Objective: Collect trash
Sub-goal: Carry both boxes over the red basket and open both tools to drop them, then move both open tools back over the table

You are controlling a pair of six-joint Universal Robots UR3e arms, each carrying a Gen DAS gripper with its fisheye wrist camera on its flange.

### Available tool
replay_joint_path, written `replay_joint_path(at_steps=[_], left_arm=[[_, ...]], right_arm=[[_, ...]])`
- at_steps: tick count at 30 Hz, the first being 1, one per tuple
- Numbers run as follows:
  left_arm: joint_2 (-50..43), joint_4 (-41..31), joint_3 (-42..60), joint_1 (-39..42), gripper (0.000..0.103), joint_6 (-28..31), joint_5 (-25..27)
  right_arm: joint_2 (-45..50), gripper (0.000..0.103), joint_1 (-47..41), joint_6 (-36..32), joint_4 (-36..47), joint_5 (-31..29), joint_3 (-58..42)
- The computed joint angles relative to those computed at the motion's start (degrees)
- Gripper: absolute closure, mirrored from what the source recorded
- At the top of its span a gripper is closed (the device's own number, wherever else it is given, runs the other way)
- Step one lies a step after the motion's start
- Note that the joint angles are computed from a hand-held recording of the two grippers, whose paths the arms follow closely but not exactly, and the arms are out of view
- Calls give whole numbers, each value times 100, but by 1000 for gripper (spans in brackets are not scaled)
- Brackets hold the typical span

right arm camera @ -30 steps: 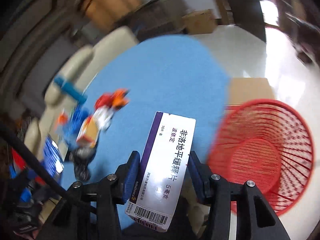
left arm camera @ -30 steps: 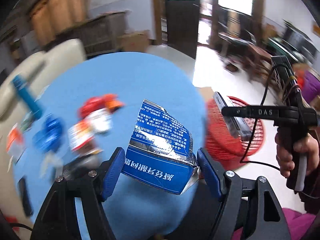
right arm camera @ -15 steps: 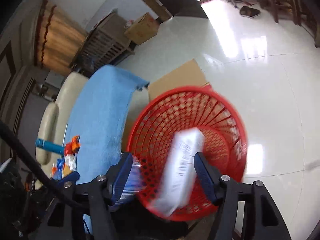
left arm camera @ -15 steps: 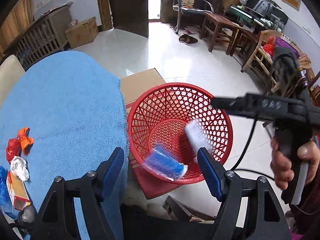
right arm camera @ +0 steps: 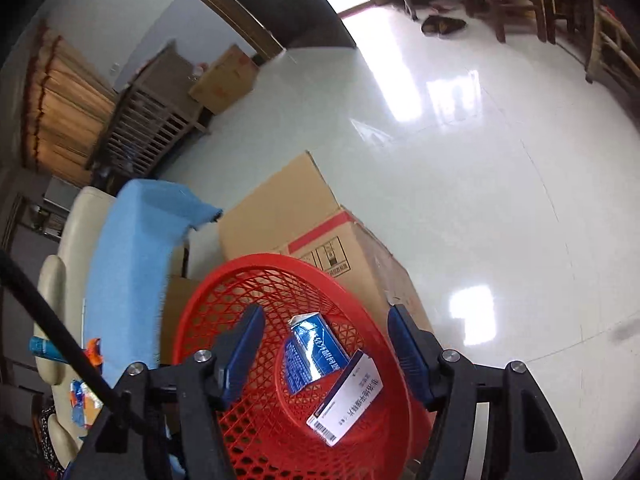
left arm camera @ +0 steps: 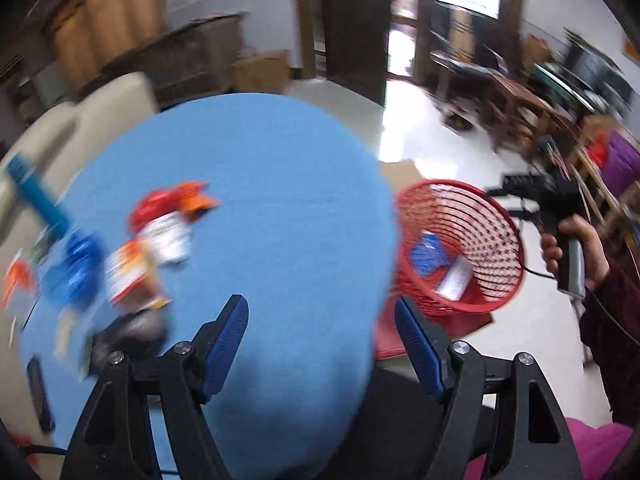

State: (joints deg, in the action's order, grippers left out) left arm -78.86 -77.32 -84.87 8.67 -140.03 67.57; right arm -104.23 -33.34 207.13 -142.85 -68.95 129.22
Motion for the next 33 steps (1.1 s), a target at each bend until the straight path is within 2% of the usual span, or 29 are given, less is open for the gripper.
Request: replay_joint_path(at_steps=[3,6,8,11,16,17,19,22,25,27,29,31,32,33], left_arm=[[472,-541,-62,1216,27,378,-476],[745,-1001,-78,2526,27,825,-862],[799,-1052,-108,3175,26,1020,-1008],[531,-1007,33,3829,23,1036,-1119],[-114,-829,399,4100,23,478,-1263],[-238,-837,458,4046,23,339,-1266],[-543,-702,571,3827,23,22,-1164],[-1019,-404,795,3399,22,-406,-846],[-1556,-346,1184,3127,22,-693,-646],[-1805,-405,1377,3094,22,-789,-717],[-2029,-374,1534,2999,23,-871,-633],[-2188,-310,1566,2930,23,-904,-526],[-2236,-353,1597,2938,31,-883,-505],[-2258,-408,1585,2980,52,-854,-517]], right_arm=[[381,34,457,268,-112,-340,-224],[418,34,764,220,144,-160,-357],[325,34,1127,279,353,-330,-454],[235,34,1923,658,712,-1612,-976],[459,34,2951,700,923,-2659,-2418],[567,34,3148,647,863,-2589,-2685],[959,34,3530,580,593,-2080,-3211],[1923,34,4184,529,519,-1563,-4211],[3104,34,4836,342,896,-1396,-5587],[3867,34,5211,209,1283,-1353,-6597],[4449,34,5372,81,1495,-1209,-7278],[5197,34,5561,-30,1922,-1087,-8393],[5538,34,5657,-72,2245,-1076,-8993],[5910,34,5725,-171,2455,-986,-9592]])
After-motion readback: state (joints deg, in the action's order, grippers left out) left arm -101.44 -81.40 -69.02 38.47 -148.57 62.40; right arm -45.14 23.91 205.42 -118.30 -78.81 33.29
